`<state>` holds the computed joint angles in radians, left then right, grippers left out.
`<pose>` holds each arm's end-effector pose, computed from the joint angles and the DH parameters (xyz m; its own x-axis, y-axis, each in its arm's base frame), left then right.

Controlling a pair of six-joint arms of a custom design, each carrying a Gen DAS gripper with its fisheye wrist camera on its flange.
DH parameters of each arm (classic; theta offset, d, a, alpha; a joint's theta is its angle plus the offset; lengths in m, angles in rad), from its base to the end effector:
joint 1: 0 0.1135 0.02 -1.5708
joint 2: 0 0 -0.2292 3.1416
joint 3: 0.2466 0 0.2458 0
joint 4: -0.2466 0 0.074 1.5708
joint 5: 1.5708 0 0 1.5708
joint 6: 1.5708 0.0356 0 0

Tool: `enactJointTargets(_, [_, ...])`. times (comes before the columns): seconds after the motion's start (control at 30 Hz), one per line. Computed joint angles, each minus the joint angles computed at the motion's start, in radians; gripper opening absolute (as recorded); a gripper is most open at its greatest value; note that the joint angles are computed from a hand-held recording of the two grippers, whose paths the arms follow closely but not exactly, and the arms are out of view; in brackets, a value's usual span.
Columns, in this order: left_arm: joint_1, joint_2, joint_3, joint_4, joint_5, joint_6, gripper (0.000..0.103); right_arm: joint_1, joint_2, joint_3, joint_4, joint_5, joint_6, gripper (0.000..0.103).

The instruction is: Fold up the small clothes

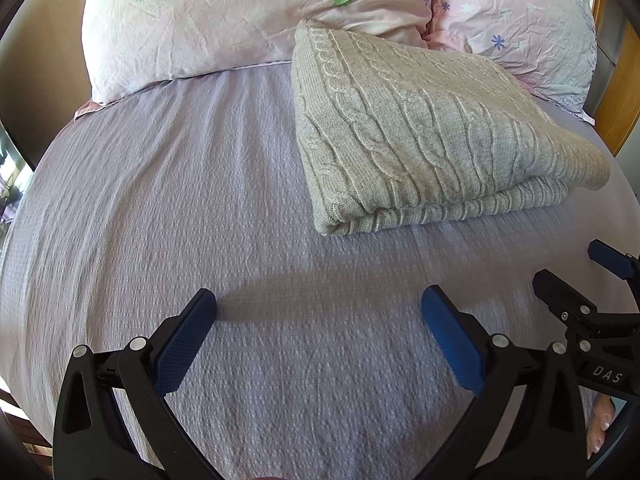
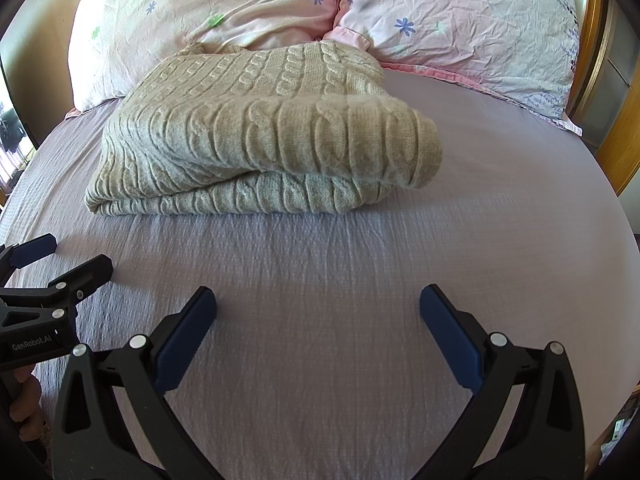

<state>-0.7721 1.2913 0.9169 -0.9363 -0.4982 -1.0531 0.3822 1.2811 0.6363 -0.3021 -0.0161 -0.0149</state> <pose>0.1750 -0.1466 0.2007 -0.7987 -0.2877 -0.5285 -0.3419 0.9397 0.0050 0.2272 0.0920 0.1489 -0.7473 -0.3164 -0.5843 -0.3928 0.9196 0.0044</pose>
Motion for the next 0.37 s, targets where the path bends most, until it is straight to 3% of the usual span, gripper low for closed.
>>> enactJointTargets(0.37, [0.007,0.001,0.003,-0.003,0.009,0.008,0.102,-0.001,0.001,0.001,0.000,-0.001,0.000,0.101])
